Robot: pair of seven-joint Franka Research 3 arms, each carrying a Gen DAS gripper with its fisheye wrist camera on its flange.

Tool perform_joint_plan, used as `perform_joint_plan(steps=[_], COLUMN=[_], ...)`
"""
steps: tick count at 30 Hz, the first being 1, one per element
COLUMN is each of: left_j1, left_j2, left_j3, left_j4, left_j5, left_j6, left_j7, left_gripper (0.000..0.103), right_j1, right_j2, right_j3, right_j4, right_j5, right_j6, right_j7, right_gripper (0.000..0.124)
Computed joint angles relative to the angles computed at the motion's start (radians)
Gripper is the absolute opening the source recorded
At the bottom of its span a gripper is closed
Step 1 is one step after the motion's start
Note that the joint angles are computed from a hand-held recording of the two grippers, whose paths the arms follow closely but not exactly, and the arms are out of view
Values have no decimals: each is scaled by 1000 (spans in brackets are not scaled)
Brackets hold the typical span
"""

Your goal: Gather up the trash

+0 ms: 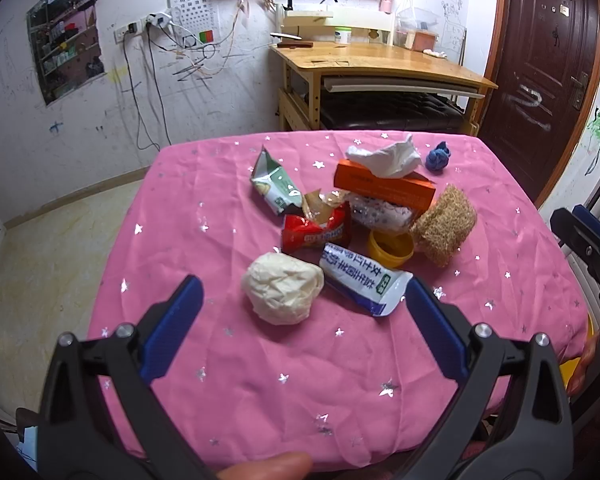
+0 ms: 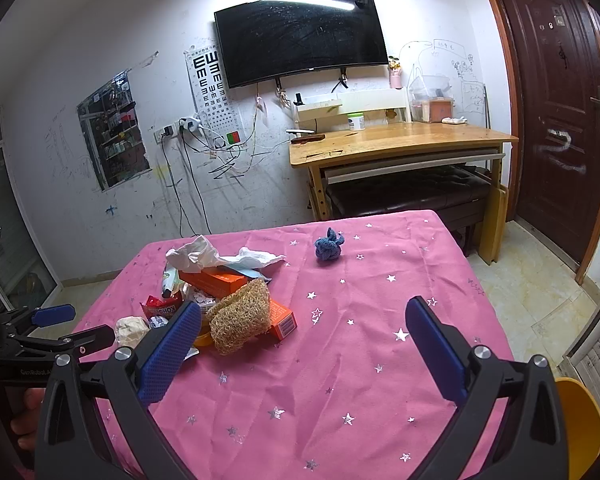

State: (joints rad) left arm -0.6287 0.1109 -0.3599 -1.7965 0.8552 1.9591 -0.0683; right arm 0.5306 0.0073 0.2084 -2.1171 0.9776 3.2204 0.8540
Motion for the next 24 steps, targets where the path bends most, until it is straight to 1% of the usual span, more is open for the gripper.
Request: perform_joint_plan(steps=[24], left_j1=[5], left_j2=[1], left_j3=[4], left_j4=[-15], left_j5=[-6], left_j6=[17], left_j7=[-7], left_gripper=[97], right_j1=[0], right_j2=[1], right_j3=[2], right_j4=[1], right_j5=[2], right_j6=[1], right_j7=[-1], right_gripper=[96])
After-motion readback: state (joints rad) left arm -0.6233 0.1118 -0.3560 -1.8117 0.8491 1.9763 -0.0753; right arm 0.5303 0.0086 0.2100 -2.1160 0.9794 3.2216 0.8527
